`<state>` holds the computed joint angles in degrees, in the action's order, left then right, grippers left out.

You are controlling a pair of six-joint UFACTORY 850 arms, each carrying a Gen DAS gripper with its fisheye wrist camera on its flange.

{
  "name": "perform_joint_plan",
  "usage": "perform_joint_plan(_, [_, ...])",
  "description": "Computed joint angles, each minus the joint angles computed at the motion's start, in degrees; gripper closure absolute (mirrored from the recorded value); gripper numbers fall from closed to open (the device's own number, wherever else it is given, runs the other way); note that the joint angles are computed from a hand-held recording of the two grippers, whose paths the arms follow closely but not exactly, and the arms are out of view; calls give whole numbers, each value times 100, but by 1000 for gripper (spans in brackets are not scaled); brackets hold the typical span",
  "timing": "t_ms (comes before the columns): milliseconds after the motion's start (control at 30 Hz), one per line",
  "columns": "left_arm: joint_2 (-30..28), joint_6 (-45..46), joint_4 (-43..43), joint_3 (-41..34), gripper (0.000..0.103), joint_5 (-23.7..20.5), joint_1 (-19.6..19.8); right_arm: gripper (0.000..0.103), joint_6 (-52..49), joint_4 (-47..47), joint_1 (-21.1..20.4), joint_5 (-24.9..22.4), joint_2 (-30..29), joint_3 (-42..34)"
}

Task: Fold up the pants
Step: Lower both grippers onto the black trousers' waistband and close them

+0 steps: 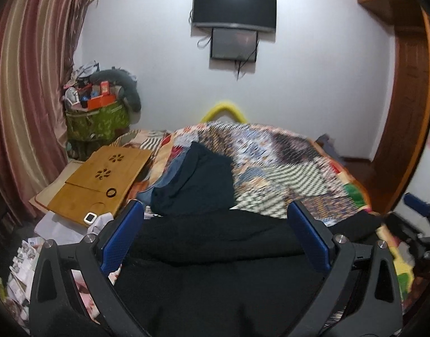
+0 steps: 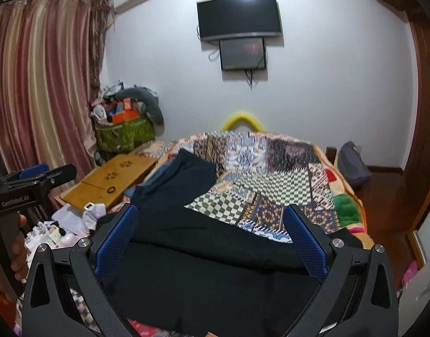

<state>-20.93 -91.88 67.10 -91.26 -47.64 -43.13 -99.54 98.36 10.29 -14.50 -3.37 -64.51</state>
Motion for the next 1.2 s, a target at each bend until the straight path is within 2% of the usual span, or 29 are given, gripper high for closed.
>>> perform_joint_plan(100, [-236, 387, -330, -130, 0, 232, 354, 1, 612, -630, 5, 48, -386, -320])
perform_joint_plan(200, [-438, 669, -728, -221, 0, 656, 722, 1, 1139, -1222, -6, 56, -752, -642])
perform_joint_plan(300, [-694, 1098, -1286, -360, 0, 1014, 1142, 1, 2283, -2451, -8, 89, -1215, -1119])
perform_joint_plan(433, [-1096, 1782, -1846, -675, 0, 1102, 1520, 1, 3605, -3924, 5, -44, -1733, -1678])
perform_joint_plan(533, [-1418, 2473, -2423, -979, 0, 1040, 1747, 2, 4372, -4932, 10, -355, -2177, -2191])
perform_joint_plan(667, [-1931, 3703, -3500, -1571, 0, 818, 2063, 3, 5150, -6091, 19, -1091, -2894, -3103])
perform_joint_plan(733, [-2213, 4295, -3933, -1881, 0, 640, 2195, 5, 5293, -6312, 23, -1433, -3163, -3467])
perform_joint_plan(833, [-2600, 4900, -4464, -2320, 1, 263, 2352, 5, 5528, -6633, 18, -2194, -3711, -4228])
perform_joint_plan(900, [-2723, 5200, -4806, -2407, 3, 187, 2466, 7, 5627, -6812, 39, -2551, -3984, -4617])
perform_joint_plan(967, [-2878, 5445, -5162, -2546, 11, 20, 2579, 8, 5741, -6995, 57, -2981, -4308, -5088])
perform_joint_plan(1067, [-3031, 5714, -5696, -2620, 13, -90, 2741, 11, 5929, -7176, 86, -3551, -4762, -5745])
perform_joint_plan(1200, [-3207, 6153, -6405, -2645, 22, -174, 2899, 14, 6007, -7266, 123, -4116, -5221, -6407])
